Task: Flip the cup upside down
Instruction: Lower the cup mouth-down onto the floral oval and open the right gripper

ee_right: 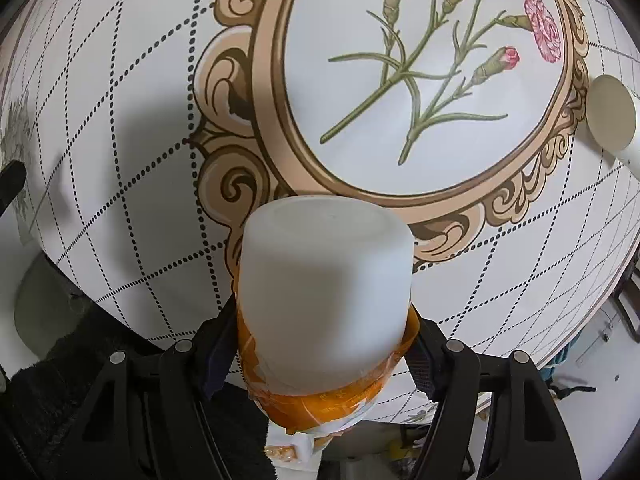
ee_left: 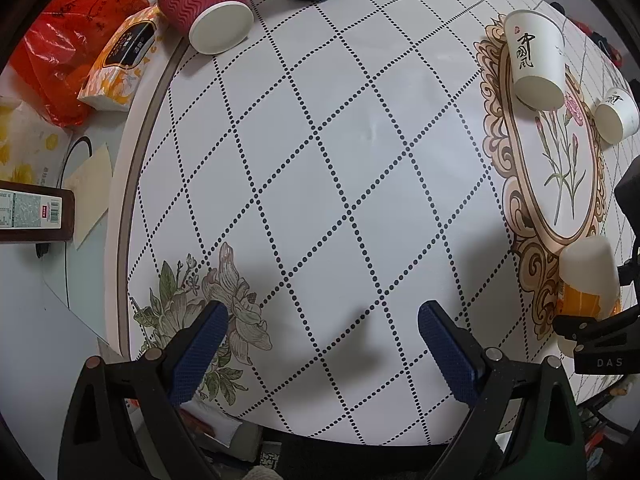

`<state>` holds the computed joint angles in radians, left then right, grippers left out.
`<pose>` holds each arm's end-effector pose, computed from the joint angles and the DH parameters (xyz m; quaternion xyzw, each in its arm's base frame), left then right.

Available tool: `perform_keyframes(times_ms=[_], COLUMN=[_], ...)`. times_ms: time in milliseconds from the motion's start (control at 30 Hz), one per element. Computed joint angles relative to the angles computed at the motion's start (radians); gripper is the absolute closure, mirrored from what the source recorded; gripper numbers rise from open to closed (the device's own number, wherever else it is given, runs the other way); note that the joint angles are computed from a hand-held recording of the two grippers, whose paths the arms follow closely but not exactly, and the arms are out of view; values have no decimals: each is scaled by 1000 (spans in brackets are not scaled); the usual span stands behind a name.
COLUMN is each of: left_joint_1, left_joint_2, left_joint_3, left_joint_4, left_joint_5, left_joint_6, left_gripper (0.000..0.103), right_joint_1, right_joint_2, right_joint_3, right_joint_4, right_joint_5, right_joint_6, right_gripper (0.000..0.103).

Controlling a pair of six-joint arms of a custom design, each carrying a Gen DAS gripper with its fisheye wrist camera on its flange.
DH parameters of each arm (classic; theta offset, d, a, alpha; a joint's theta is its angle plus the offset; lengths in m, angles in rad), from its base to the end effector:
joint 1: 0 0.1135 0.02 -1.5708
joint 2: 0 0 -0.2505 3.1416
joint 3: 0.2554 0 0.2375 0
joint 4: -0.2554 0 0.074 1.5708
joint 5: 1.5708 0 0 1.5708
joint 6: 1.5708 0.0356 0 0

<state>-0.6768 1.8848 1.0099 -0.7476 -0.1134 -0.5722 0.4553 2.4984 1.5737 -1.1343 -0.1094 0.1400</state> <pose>0.2248 -0.1754 0.1046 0.0536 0.9966 0.0610 0.0122 0.3175 0.1598 0.0198 0.1391 -0.9590 0.0201 0.2463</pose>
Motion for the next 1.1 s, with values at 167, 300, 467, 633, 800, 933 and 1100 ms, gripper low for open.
perform_keyframes(times_ms=[167,300,467,633,800,933,1100], left_joint_1=[2,9,10,17,34,43,53], left_joint_2=[6,7,12,19,42,70,121], left_joint_3=[2,-11,-14,-16,-3,26,89], left_joint_4=[0,14,20,23,31,28,17], left_joint_5=[4,8,11,12,34,61,94], left_joint_6=[5,19,26,39,55,61,69], left_gripper=[6,6,6,6,6,6,6], right_joint_1=[-22,-32,-56,-73,-43,-88,-146], right_joint_2=[21,32,64,80,10,-188,-404], right_joint_3=[0,59,141,167,86,-123,-332], right_joint_4=[-13,-38,-80,-69,-16,121,349], right_joint_5=[-32,-36,-16,-29,-45,-56,-18], right_joint_6=[3,-12,-7,9,36,68,116], right_gripper=[20,14,14,32,32,33,32])
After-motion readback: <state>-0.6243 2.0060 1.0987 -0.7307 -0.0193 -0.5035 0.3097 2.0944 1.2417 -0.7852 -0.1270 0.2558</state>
